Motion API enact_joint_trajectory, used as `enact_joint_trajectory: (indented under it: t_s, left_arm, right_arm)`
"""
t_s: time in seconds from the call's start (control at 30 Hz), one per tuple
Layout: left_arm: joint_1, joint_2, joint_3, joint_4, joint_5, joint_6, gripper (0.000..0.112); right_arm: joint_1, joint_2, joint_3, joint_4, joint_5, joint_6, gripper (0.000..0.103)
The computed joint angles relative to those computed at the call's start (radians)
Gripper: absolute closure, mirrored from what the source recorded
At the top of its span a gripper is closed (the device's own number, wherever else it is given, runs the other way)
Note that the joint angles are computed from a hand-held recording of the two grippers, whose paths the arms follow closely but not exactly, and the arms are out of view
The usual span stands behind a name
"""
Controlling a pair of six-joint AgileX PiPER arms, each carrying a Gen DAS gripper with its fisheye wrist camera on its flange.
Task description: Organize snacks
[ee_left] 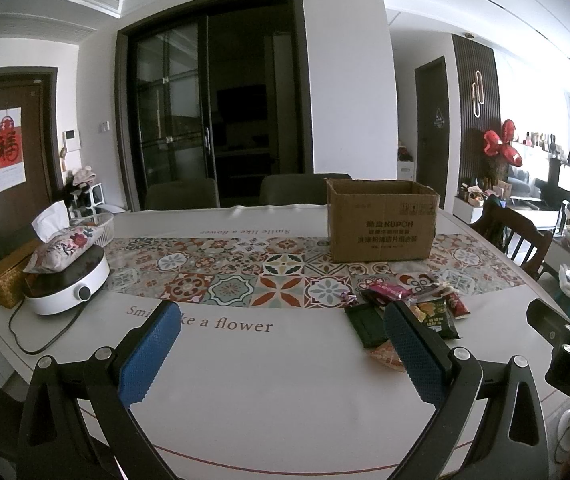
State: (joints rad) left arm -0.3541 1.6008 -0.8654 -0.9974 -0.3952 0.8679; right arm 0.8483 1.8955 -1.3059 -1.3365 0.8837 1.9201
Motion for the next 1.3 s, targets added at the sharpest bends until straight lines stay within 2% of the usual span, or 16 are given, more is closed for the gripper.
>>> enact_joint_trajectory:
  t_s: [0.67,0.87,1.07,1.3]
  left_arm:
    - [0.002,0.001,-0.004,-0.01,0.008,0.014,0.009]
    - [0.061,0.019,-0.063,-0.009,0.109,0.072,0.009]
    - [0.075,0.093,-0.114,0.034,0.142,0.045,0.009]
    - [0.116,0.205,-0.231,-0.105,0.229,0.223,0.017]
  right_arm:
    - [-0.009,-0.004,0.019,-0.007,-0.018,0.012,0.004]
    - [-0.031,0.043,-0.062,0.062,-0.084,-0.065,0.004]
    - [-0.091,0.09,-0.103,0.116,-0.2,-0.136,0.004]
    - [-0.15,0.177,-0.199,0.211,-0.299,-0.269,0.005]
